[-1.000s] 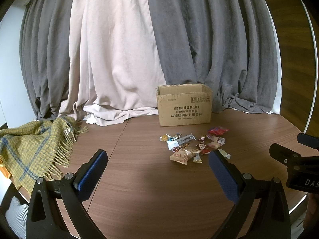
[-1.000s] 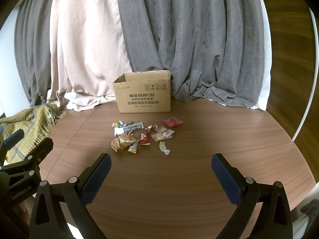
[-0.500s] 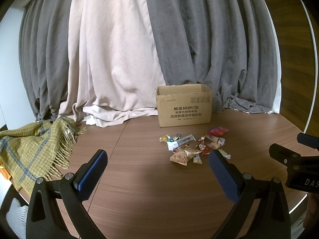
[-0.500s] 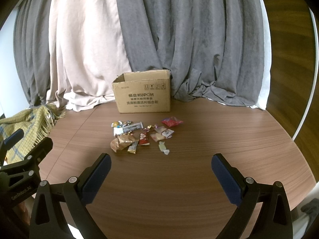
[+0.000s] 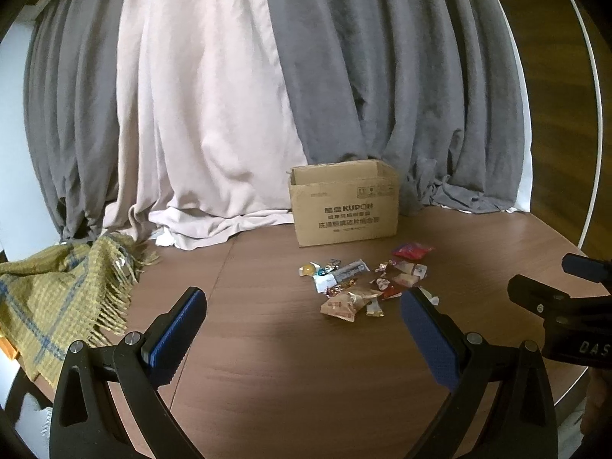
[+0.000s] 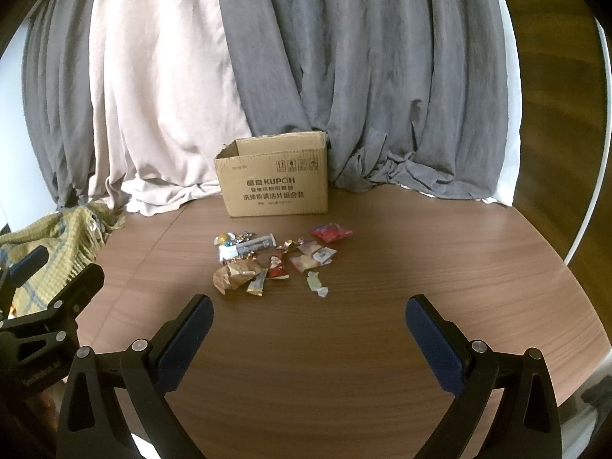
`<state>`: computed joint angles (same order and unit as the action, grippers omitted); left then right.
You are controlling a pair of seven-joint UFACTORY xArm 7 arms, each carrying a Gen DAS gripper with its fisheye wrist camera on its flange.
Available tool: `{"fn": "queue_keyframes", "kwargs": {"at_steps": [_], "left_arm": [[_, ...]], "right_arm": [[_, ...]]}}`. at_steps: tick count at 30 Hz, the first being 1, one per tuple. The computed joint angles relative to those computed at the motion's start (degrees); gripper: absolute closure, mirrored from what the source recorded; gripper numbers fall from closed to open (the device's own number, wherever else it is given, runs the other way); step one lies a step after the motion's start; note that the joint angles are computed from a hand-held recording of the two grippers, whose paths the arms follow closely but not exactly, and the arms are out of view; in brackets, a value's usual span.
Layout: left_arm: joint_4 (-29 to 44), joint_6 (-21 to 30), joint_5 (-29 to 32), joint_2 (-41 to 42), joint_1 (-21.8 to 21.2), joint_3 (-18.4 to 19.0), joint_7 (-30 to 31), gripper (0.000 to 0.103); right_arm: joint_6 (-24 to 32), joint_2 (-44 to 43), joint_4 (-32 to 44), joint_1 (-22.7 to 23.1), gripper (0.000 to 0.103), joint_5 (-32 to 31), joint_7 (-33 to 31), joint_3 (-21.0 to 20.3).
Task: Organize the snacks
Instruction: 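Grasp the beige biscuit packet with the left gripper while the right grasps the green candy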
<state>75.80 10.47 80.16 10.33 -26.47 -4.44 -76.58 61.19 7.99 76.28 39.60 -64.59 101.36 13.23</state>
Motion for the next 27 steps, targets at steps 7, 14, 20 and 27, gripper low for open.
{"fn": "queue_keyframes", "kwargs": {"at_steps": [7,14,20,27], "left_arm": [[2.5,-1.68,-6.56,2.75,-0.27,0.57,10.35,0.0],[6.5,-3.58,-25.5,8.42,2.47,-3.11,33.55,0.008],[12.76,-0.59,-42.93,15.36,7.96,-12.03,53.87,0.018],[23.17,5.33,-50.9,23.83,7.05,-14.42,67.93,0.025]], "right_arm": [[-0.87,2.1,2.23,-0.64,0.001,2.12,-0.08,-0.77],[-5.14,5.11,4.26,-1.35,0.002,4.66,-0.5,-3.27],[-10.44,7.89,6.29,-2.91,0.012,8.61,-5.31,-5.22],[-15.23,10.91,8.76,-4.76,0.023,14.6,-12.2,-7.6]]}}
